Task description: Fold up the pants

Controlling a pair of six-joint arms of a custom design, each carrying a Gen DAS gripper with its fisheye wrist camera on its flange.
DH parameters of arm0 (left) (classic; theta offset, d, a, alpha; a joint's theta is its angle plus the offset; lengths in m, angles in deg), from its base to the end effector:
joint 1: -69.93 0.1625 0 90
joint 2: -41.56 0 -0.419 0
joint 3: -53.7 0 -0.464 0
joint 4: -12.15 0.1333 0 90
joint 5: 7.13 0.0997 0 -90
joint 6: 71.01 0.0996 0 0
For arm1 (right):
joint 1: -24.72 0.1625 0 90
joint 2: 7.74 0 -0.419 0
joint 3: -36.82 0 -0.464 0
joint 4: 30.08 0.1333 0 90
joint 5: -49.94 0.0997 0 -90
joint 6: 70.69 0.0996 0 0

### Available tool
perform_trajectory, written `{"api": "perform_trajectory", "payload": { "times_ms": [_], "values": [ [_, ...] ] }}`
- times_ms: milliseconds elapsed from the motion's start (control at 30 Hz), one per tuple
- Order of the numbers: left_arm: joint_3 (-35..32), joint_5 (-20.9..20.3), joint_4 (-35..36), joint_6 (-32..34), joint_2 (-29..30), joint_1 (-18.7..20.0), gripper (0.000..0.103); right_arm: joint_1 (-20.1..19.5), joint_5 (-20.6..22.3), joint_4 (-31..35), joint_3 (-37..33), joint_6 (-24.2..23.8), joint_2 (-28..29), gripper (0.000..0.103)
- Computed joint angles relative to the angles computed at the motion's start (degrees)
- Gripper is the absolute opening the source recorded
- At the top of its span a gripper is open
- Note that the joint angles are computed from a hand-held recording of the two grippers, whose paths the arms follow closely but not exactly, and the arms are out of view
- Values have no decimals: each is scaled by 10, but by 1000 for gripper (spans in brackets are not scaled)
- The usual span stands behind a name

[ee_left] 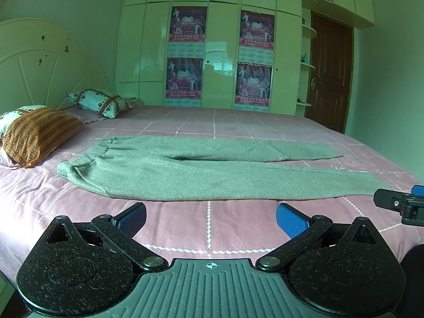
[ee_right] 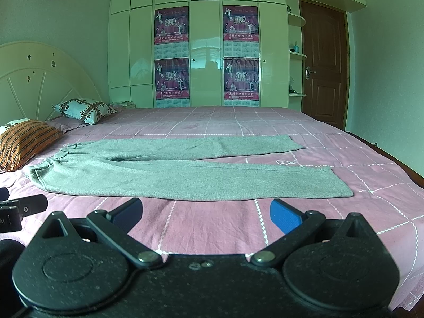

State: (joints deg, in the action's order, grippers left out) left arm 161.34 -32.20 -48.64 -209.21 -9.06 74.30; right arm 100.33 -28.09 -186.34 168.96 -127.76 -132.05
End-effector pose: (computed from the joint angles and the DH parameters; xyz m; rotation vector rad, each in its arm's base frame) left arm -0.4644 -0.2597 -0.0051 0.1429 1.8175 -1.4718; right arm 0.0600 -0.3857 0.4793 1.0103 -2.1970 1.2437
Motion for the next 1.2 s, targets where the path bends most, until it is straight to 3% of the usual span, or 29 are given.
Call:
{"api": "perform_trajectory", "payload": {
  "times_ms": [300, 400, 533, 600, 667, 800, 900, 1033, 1200],
  "values": [
    [1, -1, -5, 5, -1, 1, 103, 2, -2, 1, -1, 1, 0, 97],
    [16, -10, -51, 42, -20, 3, 103, -4, 6, -7, 0, -6, 3, 97],
    [-3, -26, 26, -11, -23, 12, 103, -13, 35, -9, -5, -22, 18, 97],
    [8, -29, 14, -3, -47, 22, 103, -13, 51, -27, -11, -39, 36, 97],
    [30, -20, -5, 15, -77, 31, 103, -1, 38, 0, -36, -52, 63, 96],
    [46, -8, 23, 25, -111, 58, 103, 21, 10, 2, -73, -40, 116, 94],
    [50, -7, 49, 31, -139, 85, 103, 39, -8, 7, -96, -19, 149, 83],
    [56, 6, 99, -1, -177, 116, 103, 66, -18, 14, -128, 14, 184, 81],
    [58, 39, 161, -33, -221, 169, 103, 103, -52, -5, -169, 13, 256, 82]
  ]
}}
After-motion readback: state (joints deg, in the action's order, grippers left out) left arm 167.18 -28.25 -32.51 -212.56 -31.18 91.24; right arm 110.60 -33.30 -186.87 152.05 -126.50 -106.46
